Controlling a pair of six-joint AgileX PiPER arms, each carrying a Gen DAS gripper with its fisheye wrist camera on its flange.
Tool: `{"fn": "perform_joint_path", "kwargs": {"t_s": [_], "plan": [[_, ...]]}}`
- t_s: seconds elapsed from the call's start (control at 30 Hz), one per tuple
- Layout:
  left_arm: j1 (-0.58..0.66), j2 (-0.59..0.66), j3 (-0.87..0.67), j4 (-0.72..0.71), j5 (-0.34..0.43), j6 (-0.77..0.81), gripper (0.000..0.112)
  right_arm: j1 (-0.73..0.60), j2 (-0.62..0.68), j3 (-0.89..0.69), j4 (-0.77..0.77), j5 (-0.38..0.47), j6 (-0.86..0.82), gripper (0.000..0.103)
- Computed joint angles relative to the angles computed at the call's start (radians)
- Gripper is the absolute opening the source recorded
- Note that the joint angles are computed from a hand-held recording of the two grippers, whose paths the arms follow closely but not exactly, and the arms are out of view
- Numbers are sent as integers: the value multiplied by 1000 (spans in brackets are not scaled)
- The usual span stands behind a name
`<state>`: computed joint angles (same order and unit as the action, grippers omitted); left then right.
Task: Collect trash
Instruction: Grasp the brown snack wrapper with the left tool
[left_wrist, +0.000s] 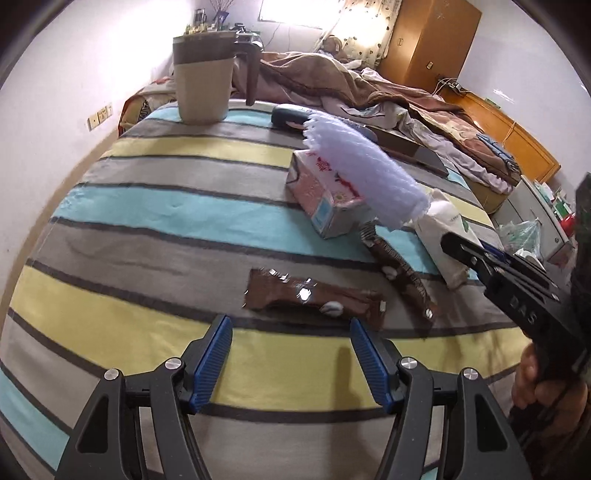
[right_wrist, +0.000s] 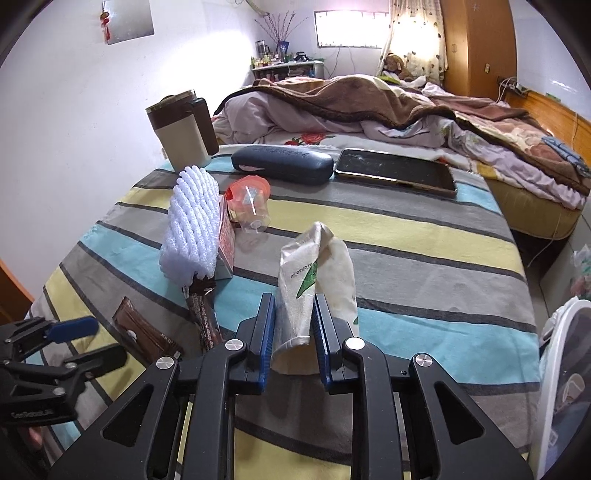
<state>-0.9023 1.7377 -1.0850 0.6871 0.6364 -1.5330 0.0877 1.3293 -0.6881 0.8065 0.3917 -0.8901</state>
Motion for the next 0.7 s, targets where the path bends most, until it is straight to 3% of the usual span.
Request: {"fn": "perform_joint_path", "kwargs": {"t_s": [0.1, 0.17, 0.4, 0.5, 0.7], "plan": [[24, 12, -14, 1, -50, -52, 66, -26, -13, 10, 36, 12, -39, 20], [30, 38, -46, 4, -41, -62, 66, -29, -11, 9, 45, 9, -50, 20], [8, 154, -215, -5, 147, 8, 66, -37, -16, 23, 59, -9, -76, 16], [-9, 199, -284, -24, 264, 96, 66, -40, -13, 20, 64, -6, -76, 16], [-21, 110, -159, 1, 254, 78, 66, -49, -19, 27, 87, 13, -104, 13]]}}
